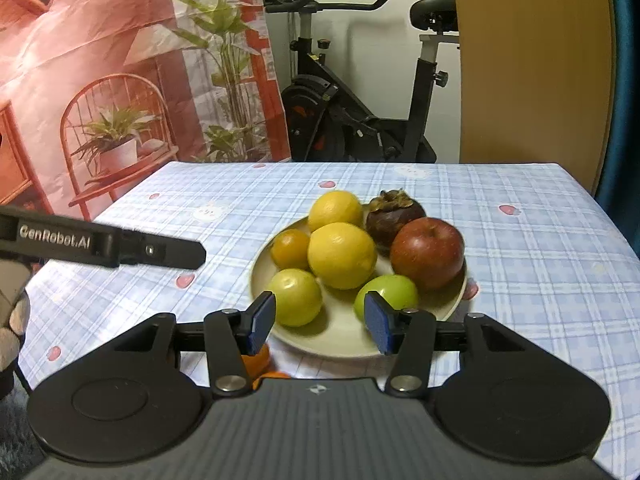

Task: Organize fruits
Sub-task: 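Move the left tool to the orange tangerines on the cloth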

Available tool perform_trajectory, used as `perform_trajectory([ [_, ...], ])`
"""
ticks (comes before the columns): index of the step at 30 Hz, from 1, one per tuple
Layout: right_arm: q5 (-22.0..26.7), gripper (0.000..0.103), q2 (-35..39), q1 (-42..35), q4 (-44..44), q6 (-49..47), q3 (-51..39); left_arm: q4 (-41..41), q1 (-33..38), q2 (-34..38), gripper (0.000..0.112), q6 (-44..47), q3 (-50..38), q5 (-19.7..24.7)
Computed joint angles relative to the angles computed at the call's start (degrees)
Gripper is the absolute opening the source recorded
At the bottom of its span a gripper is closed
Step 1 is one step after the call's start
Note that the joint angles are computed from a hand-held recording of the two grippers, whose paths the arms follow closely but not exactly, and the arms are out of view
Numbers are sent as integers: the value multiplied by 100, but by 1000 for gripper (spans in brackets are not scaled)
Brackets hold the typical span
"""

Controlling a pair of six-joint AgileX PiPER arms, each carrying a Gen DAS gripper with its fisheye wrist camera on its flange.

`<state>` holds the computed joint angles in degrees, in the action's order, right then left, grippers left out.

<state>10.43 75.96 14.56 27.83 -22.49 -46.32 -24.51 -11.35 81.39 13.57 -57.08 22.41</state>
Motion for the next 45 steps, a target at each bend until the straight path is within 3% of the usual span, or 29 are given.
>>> perform_trajectory([
  [2, -25, 51, -75, 60, -421, 410, 89, -10, -7, -108, 55, 62, 107, -30],
  [15, -96, 34, -271, 112, -93, 60, 456, 524, -196, -301, 55, -302, 396, -116],
  [24, -105, 34, -264, -1, 854, -882, 560, 603, -219, -285, 55, -326, 441, -128],
  [29, -115, 34, -319, -23, 959, -928, 655, 535, -227, -255, 54, -234, 509, -138],
  [34, -4, 34, -359, -75, 2268, -2295, 744, 329, -258, -212, 45, 27, 526, -106],
  [39, -77, 34, -317, -24, 2008, -2016, 786, 127, -258, -158, 45, 234, 548, -81],
  [45, -122, 34, -254, -50, 577, -508, 760, 111, -257, -54, 46, 219, 568, -78],
])
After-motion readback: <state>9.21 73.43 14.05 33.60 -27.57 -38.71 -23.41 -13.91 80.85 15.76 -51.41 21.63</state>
